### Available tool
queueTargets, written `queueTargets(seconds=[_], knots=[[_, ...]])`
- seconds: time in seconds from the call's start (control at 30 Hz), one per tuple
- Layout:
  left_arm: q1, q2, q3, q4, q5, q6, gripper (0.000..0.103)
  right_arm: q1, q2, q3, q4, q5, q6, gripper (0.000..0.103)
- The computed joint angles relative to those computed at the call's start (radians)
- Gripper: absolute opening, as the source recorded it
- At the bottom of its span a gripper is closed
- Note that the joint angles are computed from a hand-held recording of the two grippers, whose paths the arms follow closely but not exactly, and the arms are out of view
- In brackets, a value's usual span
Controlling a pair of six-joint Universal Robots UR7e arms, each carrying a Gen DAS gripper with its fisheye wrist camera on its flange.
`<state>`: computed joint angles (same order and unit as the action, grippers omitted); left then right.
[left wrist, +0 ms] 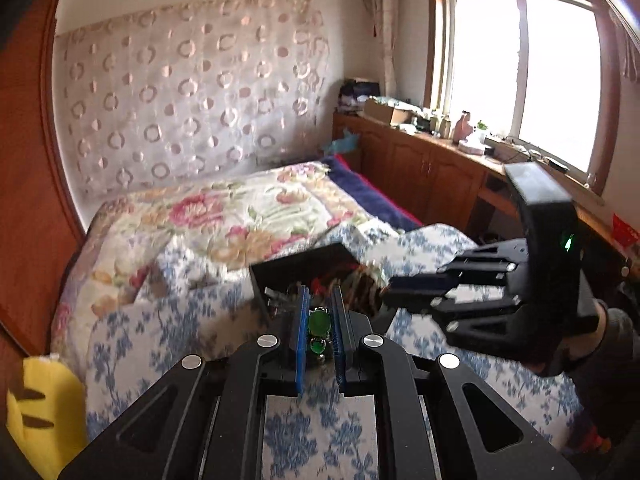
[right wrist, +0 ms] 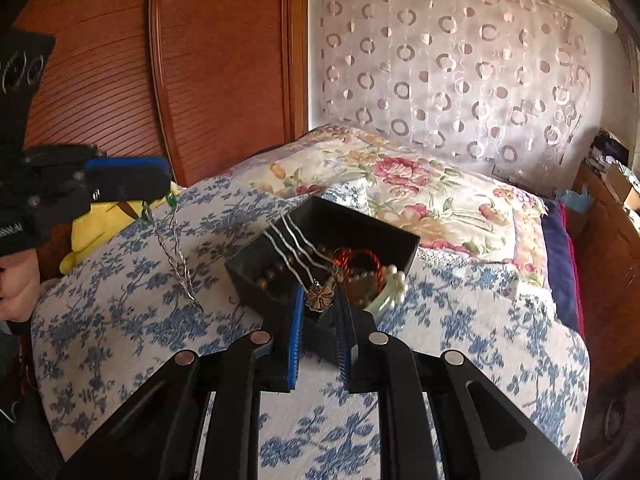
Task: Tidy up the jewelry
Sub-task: 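Lower the green pendant and bronze brooch into the black box and open both tools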
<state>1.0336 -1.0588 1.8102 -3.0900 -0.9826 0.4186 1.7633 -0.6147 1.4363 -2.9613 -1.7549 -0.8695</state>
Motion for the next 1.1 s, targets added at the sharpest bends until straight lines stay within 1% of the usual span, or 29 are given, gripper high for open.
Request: queueTargets(seconds=[0.27,0.33,0.4,0.5,0.67,0.7,0.73,0.8,1.03,1.07,1.1], knots=[[0.008,0.065,-0.096,0.014,-0.004,0.037,0.009,-0.002,0.039,-0.059,0.021,-0.006,0.012,0.018],[0.014,0.077,-0.117,0.026,-0.006,0.035,0.009,-0.008,0.042,-0.076,0.052,0.007,0.028,0.018],[0.022,0.094,-0.142,0.036,-0.001,0.033,0.009,-0.01,0.042,-0.074,0.037,0.002,0.02,0.018],[0.03,0.11,-0.165,0.05,-0.001,0.028,0.01,-0.015,0.039,-0.076,0.048,0.012,0.033,0.018],[0.041,0.136,-0.193,0.064,0.0,0.023,0.009,-0.016,0.041,-0.082,0.048,0.006,0.033,0.018],[0.042,0.139,-0.195,0.065,0.001,0.02,0.009,-0.015,0.043,-0.084,0.047,0.002,0.03,0.019],[0.044,0.143,-0.199,0.068,0.001,0.018,0.009,-0.016,0.043,-0.084,0.045,0.003,0.028,0.023],[0.047,0.153,-0.211,0.077,0.003,0.014,0.009,-0.017,0.042,-0.082,0.044,0.006,0.032,0.023],[0.054,0.179,-0.229,0.08,0.021,0.002,0.01,-0.026,0.013,-0.034,-0.001,0.009,0.05,0.023],[0.053,0.181,-0.226,0.072,0.027,0.001,0.011,-0.028,0.006,-0.023,-0.013,0.01,0.056,0.023],[0.052,0.182,-0.225,0.071,0.033,0.001,0.016,-0.028,0.003,-0.019,-0.017,0.009,0.061,0.023]])
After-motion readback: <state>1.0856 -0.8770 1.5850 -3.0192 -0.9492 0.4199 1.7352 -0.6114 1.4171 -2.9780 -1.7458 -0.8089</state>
